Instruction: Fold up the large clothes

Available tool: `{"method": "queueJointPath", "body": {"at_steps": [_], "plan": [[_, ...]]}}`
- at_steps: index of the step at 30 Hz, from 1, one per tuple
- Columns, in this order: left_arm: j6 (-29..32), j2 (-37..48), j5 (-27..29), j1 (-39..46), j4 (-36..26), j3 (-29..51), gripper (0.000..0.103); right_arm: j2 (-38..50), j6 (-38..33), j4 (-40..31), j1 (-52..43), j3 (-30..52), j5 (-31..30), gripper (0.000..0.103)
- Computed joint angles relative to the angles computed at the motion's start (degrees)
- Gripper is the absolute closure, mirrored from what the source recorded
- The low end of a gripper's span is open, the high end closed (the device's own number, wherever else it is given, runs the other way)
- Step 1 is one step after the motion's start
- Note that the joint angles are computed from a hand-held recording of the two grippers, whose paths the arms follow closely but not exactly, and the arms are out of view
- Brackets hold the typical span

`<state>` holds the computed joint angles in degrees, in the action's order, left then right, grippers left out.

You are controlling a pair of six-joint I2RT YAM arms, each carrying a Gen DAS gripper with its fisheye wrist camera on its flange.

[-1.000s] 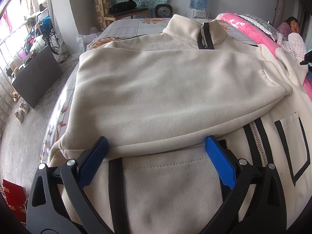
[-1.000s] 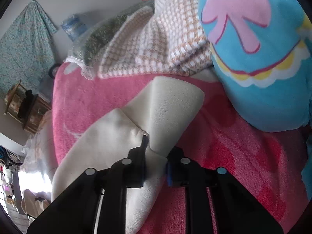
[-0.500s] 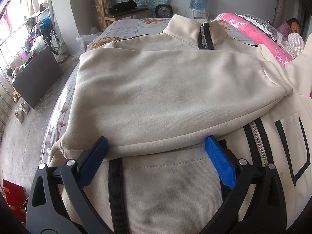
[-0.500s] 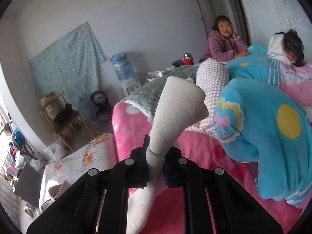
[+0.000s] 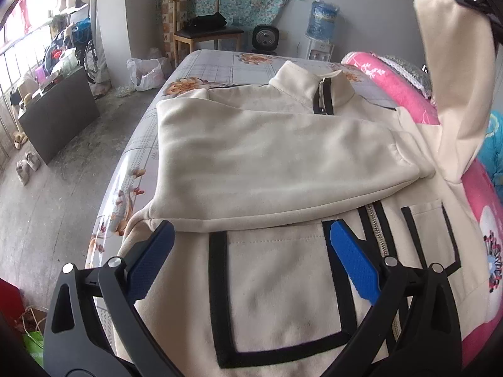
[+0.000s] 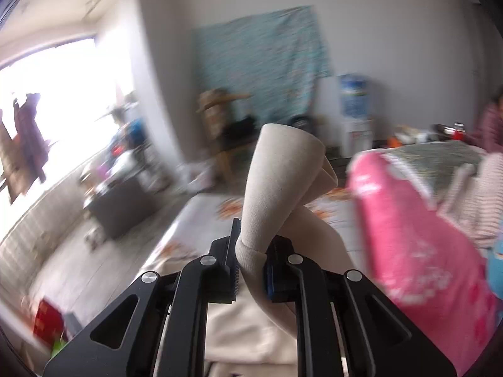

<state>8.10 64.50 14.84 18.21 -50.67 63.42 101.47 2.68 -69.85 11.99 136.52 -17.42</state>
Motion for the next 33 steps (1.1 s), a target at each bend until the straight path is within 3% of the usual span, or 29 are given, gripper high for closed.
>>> {"method": "queueJointPath", "body": {"at_steps": [2, 3, 4, 9, 12, 16, 23, 26, 28, 29, 33], "plan": [[1.3, -1.18, 3.59, 3.58, -1.31, -0.08, 0.008, -1.71, -1.26, 2.28, 5.45, -9.4, -0.5, 0.072], [1.96, -1.49, 5.26, 5.15, -1.85, -0.1, 0.008, -2.63, -1.6, 3.45, 7.82, -14.9, -0.69, 0.05], [2.93, -1.72, 7.32, 7.14, -2.52, -0.14, 0.008, -3.2, -1.88, 3.82, 9.49, -18.87, -1.02, 0.04], [5.53, 0.04, 16.08, 13.48, -5.46, 1.23, 0.012, -8.91, -3.11, 5.85, 9.17, -39.43, -5.28, 0.039], [4.01, 3.44, 19.73, 13.59, -5.62, 4.12, 0.024, -15.44, -4.33, 6.4, -0.03, -47.02, -9.6, 0.039], [-1.72, 11.36, 20.73, 9.09, -4.51, 10.11, 0.036, -22.01, -6.95, 5.19, -16.32, -51.01, -11.49, 0.039], [-12.7, 30.63, 12.34, -1.02, -1.84, 23.0, 0.062, -26.26, -12.99, 6.31, -31.38, -58.46, -7.82, 0.039], [-14.18, 34.4, 8.38, -4.03, -0.76, 25.65, 0.076, -28.1, -12.74, 8.83, -30.87, -63.31, -6.4, 0.04], [-14.15, 34.35, 4.85, -6.04, 1.45, 24.83, 0.098, -29.73, -13.23, 10.04, -30.27, -65.9, -4.22, 0.04], [-13.61, 34.23, 2.93, -7.21, 2.35, 24.3, 0.103, -30.65, -12.68, 10.65, -29.16, -66.97, -3.14, 0.04], [-12.13, 31.16, -0.45, -9.25, 5.43, 22.17, 0.103, -31.47, -12.54, 11.96, -27.65, -68.41, -0.22, 0.04]]}}
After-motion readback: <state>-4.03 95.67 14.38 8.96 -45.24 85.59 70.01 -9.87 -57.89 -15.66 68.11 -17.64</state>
